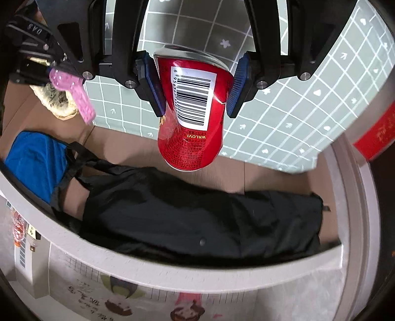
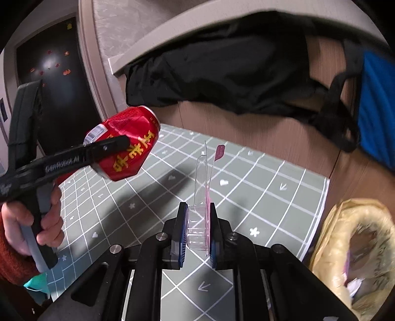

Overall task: Collect trash
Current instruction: 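Carry the red can and plastic packet over the bin opening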

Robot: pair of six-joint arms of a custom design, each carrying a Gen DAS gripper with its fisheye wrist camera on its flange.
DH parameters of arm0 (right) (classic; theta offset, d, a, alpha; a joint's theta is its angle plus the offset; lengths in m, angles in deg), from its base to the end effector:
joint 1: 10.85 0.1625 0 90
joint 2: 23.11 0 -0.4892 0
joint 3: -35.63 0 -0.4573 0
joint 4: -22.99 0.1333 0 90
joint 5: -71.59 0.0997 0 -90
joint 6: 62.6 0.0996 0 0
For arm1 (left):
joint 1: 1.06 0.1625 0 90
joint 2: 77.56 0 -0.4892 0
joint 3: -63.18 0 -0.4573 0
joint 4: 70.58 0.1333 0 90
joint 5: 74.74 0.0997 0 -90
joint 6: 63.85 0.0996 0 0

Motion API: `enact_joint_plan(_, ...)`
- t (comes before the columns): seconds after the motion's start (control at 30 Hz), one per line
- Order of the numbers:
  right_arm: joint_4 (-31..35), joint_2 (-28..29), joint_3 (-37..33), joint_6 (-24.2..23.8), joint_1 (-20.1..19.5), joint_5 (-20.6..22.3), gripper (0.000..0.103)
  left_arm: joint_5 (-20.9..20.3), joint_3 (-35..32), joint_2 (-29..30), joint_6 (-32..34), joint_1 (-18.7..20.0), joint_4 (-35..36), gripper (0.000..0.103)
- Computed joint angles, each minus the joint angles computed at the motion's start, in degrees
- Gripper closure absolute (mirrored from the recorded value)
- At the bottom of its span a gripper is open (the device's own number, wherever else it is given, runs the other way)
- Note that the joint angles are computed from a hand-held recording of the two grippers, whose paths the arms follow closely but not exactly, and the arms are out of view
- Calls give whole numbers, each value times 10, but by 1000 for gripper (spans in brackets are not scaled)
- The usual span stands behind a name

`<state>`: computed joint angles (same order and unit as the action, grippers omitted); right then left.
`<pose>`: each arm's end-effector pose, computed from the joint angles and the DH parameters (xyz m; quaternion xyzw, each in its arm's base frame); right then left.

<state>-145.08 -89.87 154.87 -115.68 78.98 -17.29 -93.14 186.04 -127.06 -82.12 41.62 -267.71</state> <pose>0.1335 -0.6049 0.2026 0.4363 -0.8720 0.2022 0.0907 -0.2492 -0.5397 0.1256 0.0302 0.7939 -0.5012 0.3429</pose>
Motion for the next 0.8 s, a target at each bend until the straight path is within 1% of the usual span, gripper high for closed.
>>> enact_joint_plan(0.1, -10, -15, 6, -9, 5, 10, 89, 28, 0, 10, 22, -21, -27, 51)
enact_joint_plan(0.27, -19, -49, 14, -19, 7, 36, 89, 44, -7, 20, 38, -55, -44, 51)
enact_joint_plan(0.37, -26, -72, 18, -25, 3, 50, 89, 53, -30, 40, 82, -79, -80, 51)
enact_joint_plan(0.47, -33, -103, 22, -32, -6, 65, 89, 49, -60, 61, 129, -93, -114, 51)
enact_joint_plan(0.63, -38, -144, 16, -40, -28, 80, 89, 41, -130, 118, 261, -112, -204, 51)
enact_joint_plan(0.67, -39, -149, 16, -40, -31, 82, 89, 36, -142, 128, 271, -115, -206, 51)
enact_joint_plan(0.8, -44, -176, 13, -39, -58, 93, 89, 13, -172, 153, 261, -119, -178, 51)
